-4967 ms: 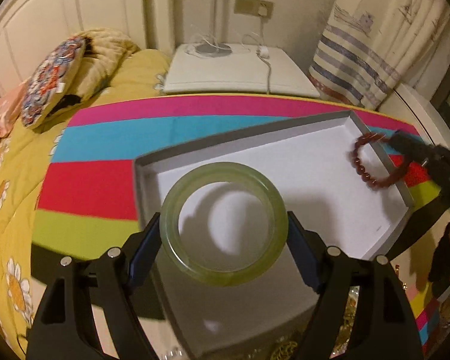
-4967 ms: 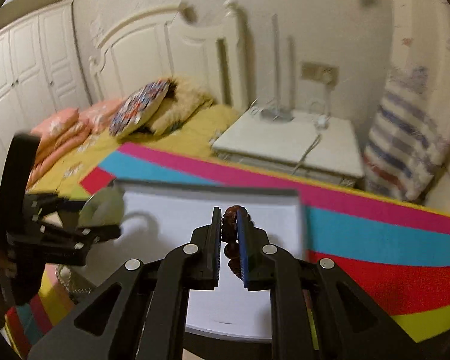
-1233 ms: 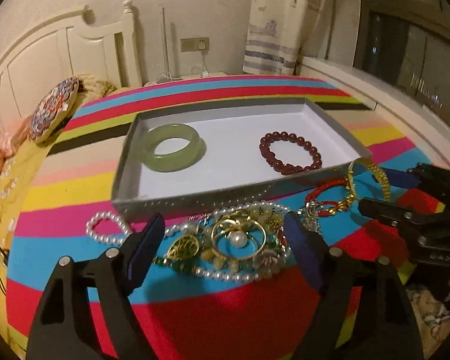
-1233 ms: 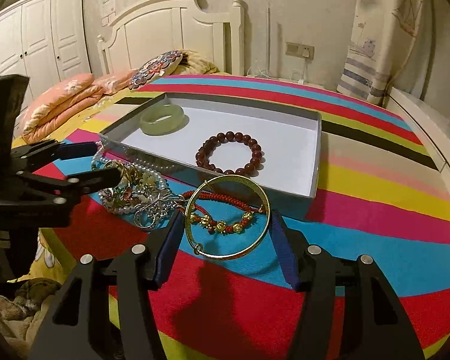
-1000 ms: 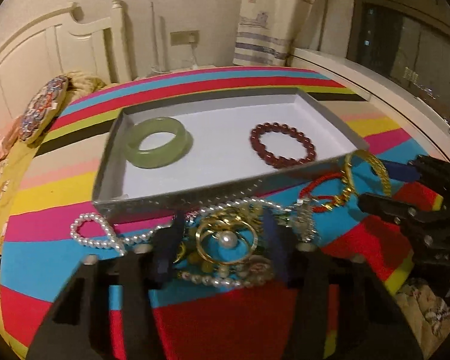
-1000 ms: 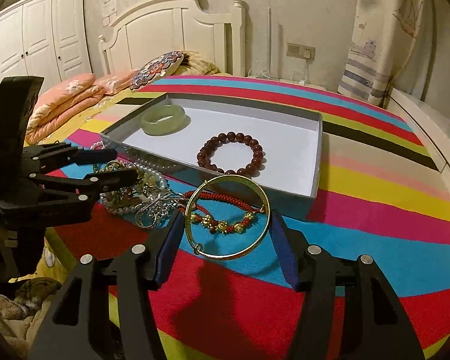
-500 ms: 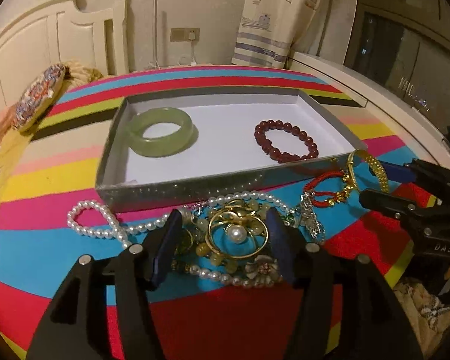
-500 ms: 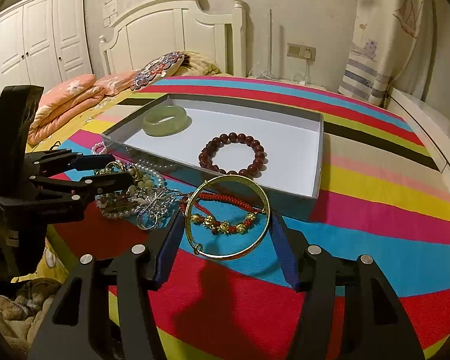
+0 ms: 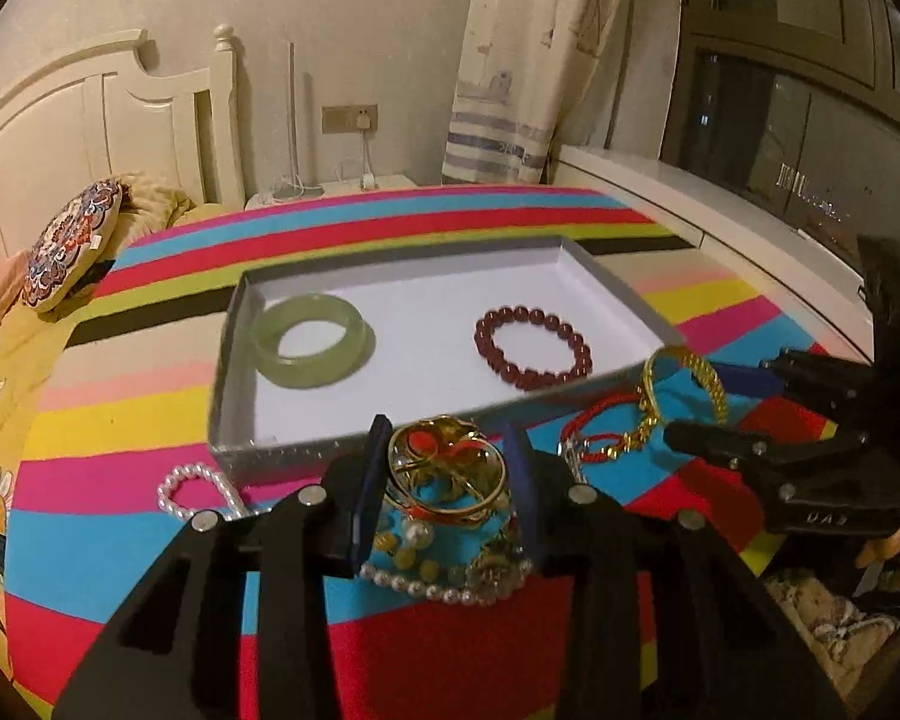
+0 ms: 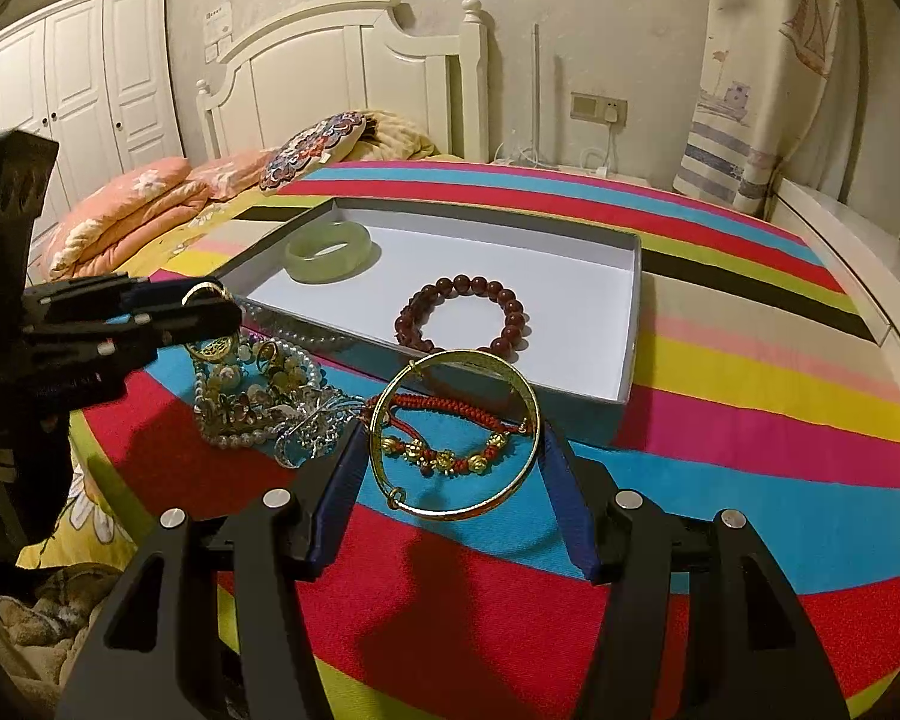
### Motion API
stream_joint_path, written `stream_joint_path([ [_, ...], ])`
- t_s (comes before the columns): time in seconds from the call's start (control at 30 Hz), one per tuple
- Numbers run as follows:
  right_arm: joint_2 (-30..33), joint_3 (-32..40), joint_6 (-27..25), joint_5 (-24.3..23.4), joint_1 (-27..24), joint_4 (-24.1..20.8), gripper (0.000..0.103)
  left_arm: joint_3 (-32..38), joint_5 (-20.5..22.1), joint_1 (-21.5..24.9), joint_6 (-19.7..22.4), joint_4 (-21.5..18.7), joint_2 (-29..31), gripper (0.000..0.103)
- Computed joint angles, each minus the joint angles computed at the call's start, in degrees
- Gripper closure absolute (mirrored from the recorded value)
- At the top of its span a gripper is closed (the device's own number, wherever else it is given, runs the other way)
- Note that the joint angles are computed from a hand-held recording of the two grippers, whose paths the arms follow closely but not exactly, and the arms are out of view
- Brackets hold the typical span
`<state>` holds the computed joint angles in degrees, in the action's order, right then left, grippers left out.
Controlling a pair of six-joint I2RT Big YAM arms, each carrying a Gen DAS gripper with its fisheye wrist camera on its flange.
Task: Organize jewelry
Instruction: 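Carry the gold bangle into the box and open the right tool while the left tool drops the ring there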
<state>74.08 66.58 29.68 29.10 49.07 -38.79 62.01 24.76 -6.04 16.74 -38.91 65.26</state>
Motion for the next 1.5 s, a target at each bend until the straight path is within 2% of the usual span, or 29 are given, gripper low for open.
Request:
stream_joint_path([
  [0.2, -0.18, 0.78, -1.25, 0.74, -0.25, -0.05, 0.046, 2.51, -0.60, -0.61, -0.15, -0.05, 0.96, 0.066],
  [0.4, 1.55, 3.58, -5.13, 0.61, -2.66, -0.14, 0.046, 7.01, -2.37, -2.39, -0.64, -1.08, 4.66, 0.066],
  [0.73, 6.61, 9.08, -7.29, -4.92, -9.94, -0.44, 0.046, 15.22, -6.31, -5.97, -2.43, -4.11, 12.79, 0.066],
  [0.87, 9.59, 12.52, -6.82, -9.46, -13.44, -2.45, 0.046, 18.30, -9.48, -7.53, -2.08, -5.41, 16.11, 0.066],
  [0.97, 12.64, 16.31, -6.14, -12.90, -15.72, -5.69, 0.046, 21.07, -12.48, -8.56, -2.08, -6.72, 19.16, 0.066],
  [1.23, 18.21, 22.64, -7.11, -15.58, -17.39, -12.17, 0.046, 26.81, -15.77, -9.16, -2.87, -9.97, 25.01, 0.066],
  [1.33, 18.32, 22.52, -6.80, -14.98, -17.15, -11.92, 0.046, 27.23, -16.96, -9.37, -2.82, -10.07, 25.87, 0.065],
  [1.4, 17.85, 22.06, -6.21, -14.82, -17.09, -11.33, 0.034, 26.81, -17.83, -9.38, -2.97, -9.42, 25.84, 0.060],
  [1.47, 16.47, 20.79, -5.90, -14.67, -16.92, -9.95, 0.033, 25.73, -18.31, -9.31, -3.10, -8.20, 25.04, 0.041],
  [1.5, 15.55, 19.97, -6.13, -14.43, -16.63, -9.10, 0.033, 24.54, -18.72, -9.36, -3.20, -7.05, 24.05, 0.038],
])
